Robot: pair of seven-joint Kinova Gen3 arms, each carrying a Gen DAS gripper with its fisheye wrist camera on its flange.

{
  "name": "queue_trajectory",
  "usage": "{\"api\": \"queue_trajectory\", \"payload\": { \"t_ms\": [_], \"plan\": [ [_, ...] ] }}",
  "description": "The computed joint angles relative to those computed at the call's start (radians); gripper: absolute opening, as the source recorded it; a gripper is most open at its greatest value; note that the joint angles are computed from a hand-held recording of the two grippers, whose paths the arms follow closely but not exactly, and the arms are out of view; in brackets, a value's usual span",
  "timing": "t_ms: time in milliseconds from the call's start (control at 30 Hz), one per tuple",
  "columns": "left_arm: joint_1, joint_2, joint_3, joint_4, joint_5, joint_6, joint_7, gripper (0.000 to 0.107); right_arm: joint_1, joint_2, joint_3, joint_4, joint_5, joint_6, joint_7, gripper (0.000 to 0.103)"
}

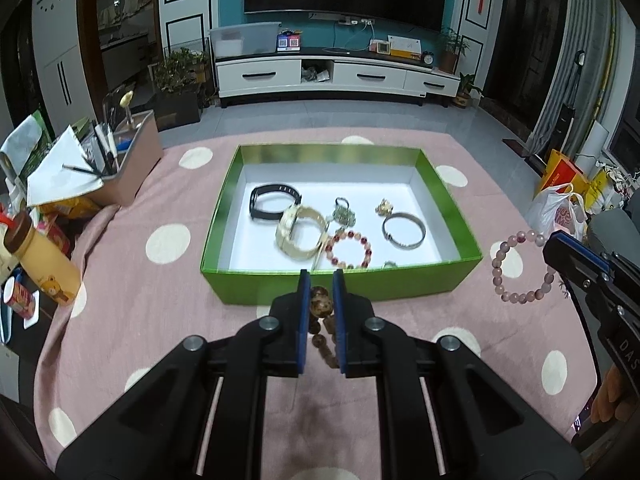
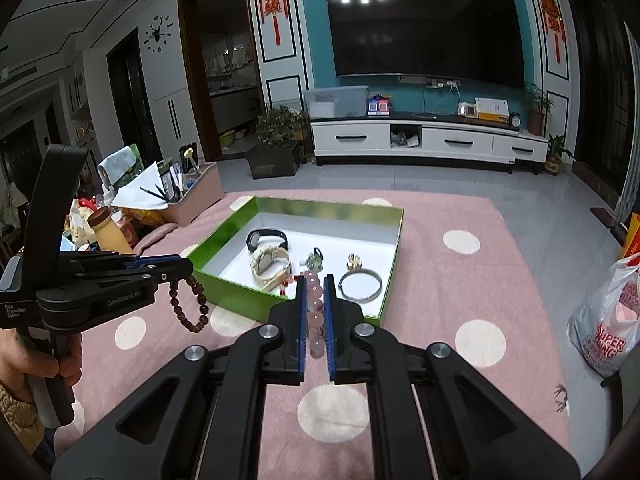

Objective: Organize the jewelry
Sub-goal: 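Carry the wooden and pink bead bracelets into the green box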

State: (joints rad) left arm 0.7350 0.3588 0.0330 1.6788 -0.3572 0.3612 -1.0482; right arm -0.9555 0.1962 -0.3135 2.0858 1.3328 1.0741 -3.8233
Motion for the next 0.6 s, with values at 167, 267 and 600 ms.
{"api": "queue_trajectory", "payload": {
  "t_ms": [167,267,600],
  "plan": [
    [-0.011,0.026,0.017,-0.062,0.011,0.026,-0.026,0.011,0.018,-0.011,0.008,-0.004,0.016,-0.004,0.018,0.007],
    [-0.016,0.043,0.024,-0.1,0.021,0.043,-0.044,0.011,0.036,-0.017,0.014,-0.005,0.026,-0.013,0.023,0.007],
    [-0.065,0.109,0.059,-0.244,0.102,0.119,-0.126,0.011,0.113,-0.029,0.035,-0.012,0.056,-0.081,0.052,0.007]
  ]
}}
